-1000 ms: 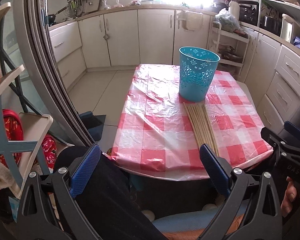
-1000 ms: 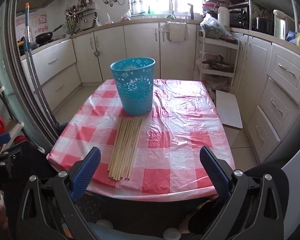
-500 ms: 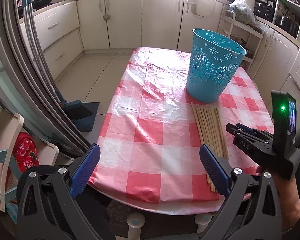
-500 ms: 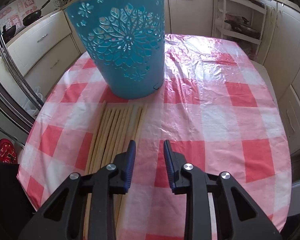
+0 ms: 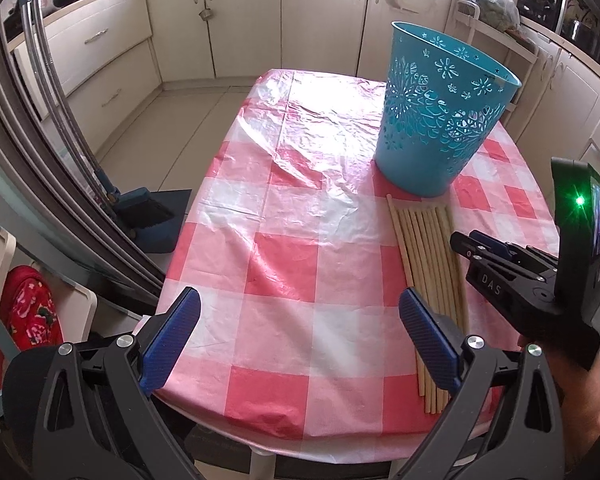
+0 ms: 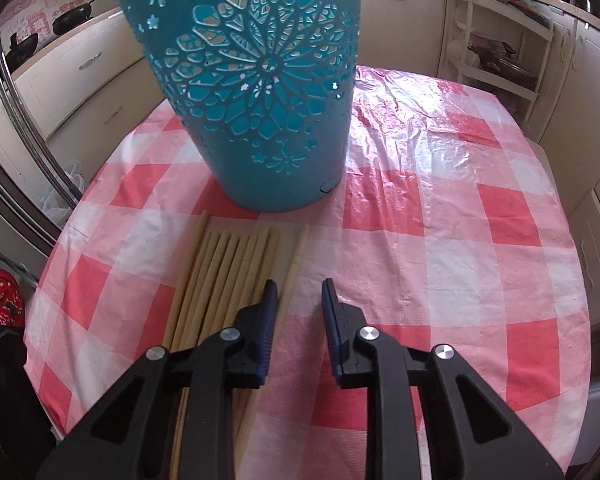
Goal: Organize utensils
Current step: 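Grasp one wooden chopstick with the right tool while the left tool grasps another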
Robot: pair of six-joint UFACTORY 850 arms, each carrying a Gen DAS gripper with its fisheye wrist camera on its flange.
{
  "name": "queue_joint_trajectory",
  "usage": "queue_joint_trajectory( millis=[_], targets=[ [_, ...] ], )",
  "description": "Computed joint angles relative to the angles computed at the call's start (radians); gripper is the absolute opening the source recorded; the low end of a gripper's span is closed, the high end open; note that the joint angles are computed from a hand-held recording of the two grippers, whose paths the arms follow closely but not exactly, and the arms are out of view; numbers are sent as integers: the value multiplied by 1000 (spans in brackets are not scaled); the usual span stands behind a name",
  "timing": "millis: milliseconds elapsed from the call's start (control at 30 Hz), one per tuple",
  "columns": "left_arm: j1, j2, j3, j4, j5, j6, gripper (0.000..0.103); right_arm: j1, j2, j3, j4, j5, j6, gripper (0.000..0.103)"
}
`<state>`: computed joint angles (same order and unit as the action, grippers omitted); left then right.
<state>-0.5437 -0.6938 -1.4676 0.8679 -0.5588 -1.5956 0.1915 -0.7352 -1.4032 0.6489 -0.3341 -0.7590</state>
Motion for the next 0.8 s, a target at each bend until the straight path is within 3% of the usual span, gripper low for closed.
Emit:
queue_joint_trajectory(
  millis=[67,167,500,800],
  targets=[
    [6,-28,-37,-32,-2,42,96,-4,-6,-17,-62,-29,26,11],
    [14,-80,-108,-79,-10,106,96,-22,-17,-46,-108,-92,26,8],
    [29,-290,-399,-210,-105,300,95,-72,-24,-32,157,-142,-193,7],
    [35,-365,-498,-253,-157,358,89,-85,-33,-42,209,-181,-224,8]
  ],
)
